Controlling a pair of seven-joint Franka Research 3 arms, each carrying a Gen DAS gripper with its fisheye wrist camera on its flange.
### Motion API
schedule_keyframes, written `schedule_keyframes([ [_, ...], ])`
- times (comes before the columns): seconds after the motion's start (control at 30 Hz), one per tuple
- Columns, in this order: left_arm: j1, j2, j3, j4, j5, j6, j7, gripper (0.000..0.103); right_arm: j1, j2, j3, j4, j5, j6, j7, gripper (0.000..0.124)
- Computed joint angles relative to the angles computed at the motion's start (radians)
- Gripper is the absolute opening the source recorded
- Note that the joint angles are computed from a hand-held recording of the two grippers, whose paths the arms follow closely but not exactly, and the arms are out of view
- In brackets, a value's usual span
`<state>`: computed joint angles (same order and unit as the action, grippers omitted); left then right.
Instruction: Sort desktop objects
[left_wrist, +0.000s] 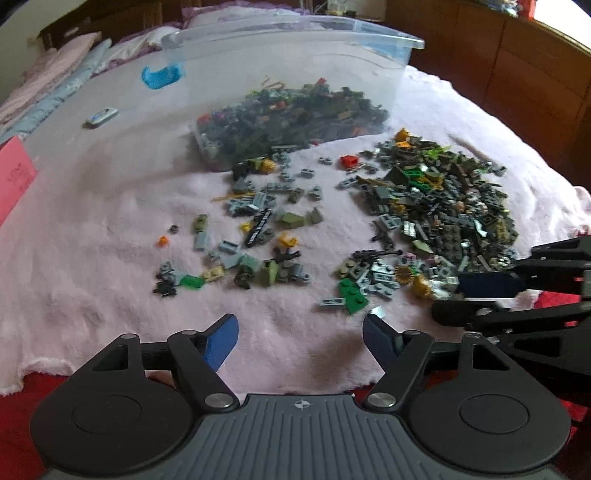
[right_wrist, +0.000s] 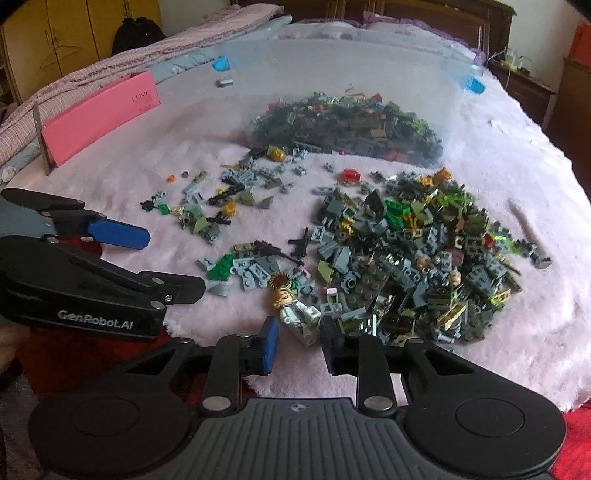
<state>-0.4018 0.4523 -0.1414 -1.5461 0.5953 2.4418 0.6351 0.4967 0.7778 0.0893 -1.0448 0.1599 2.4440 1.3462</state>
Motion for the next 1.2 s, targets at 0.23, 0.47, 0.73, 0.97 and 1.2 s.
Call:
schedule_keyframes([
  [0.23,-0.007,0.021,0.0,0.033,0.006,0.011,0.03,0.076,-0.011,-0.017,0.012,-0.026,0.006,0.003,-0.035,0.024],
  [0.47,-0.002,0.024,-0.022,0.031,-0.033,0.059,0.116,0.076,-0.059,-0.09,0.057,-0.116,0.093,-0.054,-0.198,0.04],
  [0.73,-0.027,0.078,-0.042,0.121,-0.087,0.04,0.224,0.076,-0.039,-0.201,-0.012,-0.298,0.034,0.074,-0.109,0.042],
  [0.97,-0.068,0.175,-0.038,0.261,-0.135,-0.04,0.291,0.073,-0.045,-0.272,-0.05,-0.44,-0.016,0.2,0.026,0.042],
  [1.2,-0.1,0.221,-0.013,0.328,-0.152,-0.088,0.274,0.065,-0.062,-0.259,-0.063,-0.444,-0.054,0.26,0.101,0.034],
])
